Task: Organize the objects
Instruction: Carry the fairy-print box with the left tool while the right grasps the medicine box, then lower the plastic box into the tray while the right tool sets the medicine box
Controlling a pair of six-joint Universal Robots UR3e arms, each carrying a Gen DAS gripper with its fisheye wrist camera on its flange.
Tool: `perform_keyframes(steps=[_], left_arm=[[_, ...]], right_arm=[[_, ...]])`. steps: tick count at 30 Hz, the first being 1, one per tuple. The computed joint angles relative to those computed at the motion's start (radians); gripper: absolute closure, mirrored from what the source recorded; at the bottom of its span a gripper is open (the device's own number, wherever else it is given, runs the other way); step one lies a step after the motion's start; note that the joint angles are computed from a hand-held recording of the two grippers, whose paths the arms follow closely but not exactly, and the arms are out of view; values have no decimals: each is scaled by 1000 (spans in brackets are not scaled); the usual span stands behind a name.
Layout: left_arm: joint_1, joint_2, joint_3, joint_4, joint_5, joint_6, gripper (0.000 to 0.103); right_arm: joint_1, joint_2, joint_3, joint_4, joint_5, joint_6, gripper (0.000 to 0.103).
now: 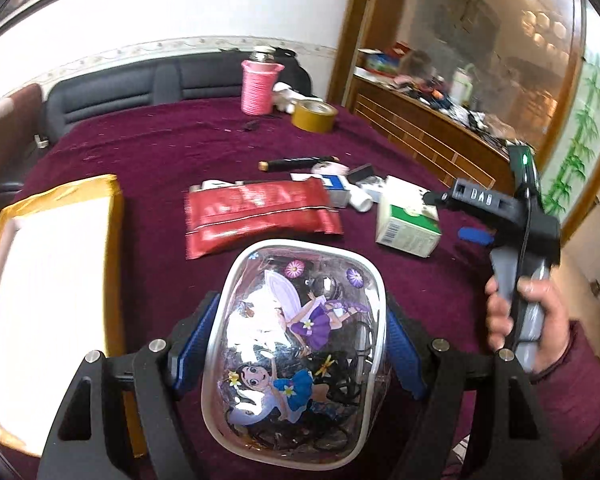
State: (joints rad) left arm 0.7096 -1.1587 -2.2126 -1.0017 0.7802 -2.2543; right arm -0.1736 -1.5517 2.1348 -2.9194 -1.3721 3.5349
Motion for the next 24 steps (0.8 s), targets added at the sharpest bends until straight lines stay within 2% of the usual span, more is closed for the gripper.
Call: perform_keyframes(steps=[1, 6, 12, 19, 21, 24], left_arm=[[20, 8, -4, -17, -7, 16, 27], [136, 48, -10, -148, -43, 117, 27], [257, 99, -19, -275, -78, 261, 27], [310, 89, -17, -329, -82, 320, 27], [317, 85, -20, -323, -78, 318, 27], [333, 86, -13, -355, -79, 333, 27]], right_arm=[[37, 20, -74, 67, -52, 6, 0], [126, 140, -323, 296, -157, 41, 0], [243, 273, -528, 453, -319, 76, 0], [294, 328, -607, 521, -456, 91, 2], [288, 333, -621, 534, -437, 57, 21], [257, 300, -587, 526, -359, 24, 26]])
